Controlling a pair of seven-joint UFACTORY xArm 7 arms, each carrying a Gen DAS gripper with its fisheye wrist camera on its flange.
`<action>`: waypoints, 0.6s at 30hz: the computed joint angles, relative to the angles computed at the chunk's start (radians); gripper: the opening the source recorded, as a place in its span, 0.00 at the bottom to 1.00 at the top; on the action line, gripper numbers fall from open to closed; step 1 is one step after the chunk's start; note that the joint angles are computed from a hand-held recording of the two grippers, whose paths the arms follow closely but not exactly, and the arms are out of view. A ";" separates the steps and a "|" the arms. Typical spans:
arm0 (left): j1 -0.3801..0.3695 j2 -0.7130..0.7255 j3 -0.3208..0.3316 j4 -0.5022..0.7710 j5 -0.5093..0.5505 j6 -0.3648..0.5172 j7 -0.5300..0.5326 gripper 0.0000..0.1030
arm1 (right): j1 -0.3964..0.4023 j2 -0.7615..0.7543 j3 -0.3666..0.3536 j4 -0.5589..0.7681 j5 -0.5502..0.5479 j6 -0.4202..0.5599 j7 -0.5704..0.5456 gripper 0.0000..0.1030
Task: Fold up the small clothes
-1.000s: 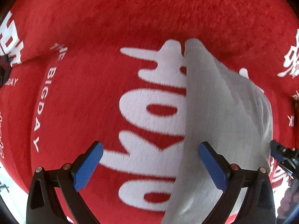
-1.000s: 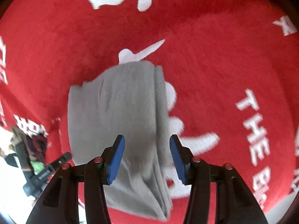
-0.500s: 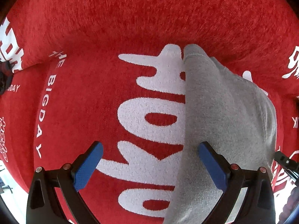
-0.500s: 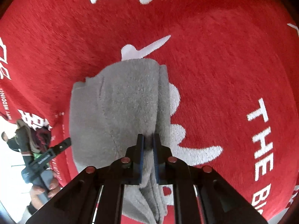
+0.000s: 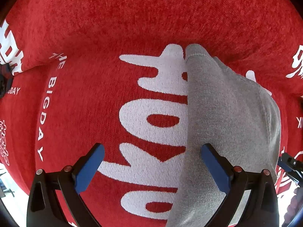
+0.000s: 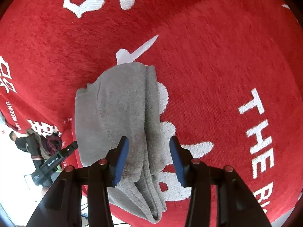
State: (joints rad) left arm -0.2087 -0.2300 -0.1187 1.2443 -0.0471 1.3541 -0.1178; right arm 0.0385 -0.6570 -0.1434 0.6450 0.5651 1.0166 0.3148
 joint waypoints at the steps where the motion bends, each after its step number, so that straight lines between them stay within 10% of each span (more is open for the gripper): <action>1: 0.000 0.001 0.005 0.002 -0.010 0.002 0.009 1.00 | 0.000 -0.002 -0.003 -0.004 0.003 -0.002 -0.002 0.49; 18: 0.030 0.142 0.057 0.057 -0.403 0.126 0.273 1.00 | 0.058 0.046 -0.114 -0.062 0.262 -0.029 -0.262 0.58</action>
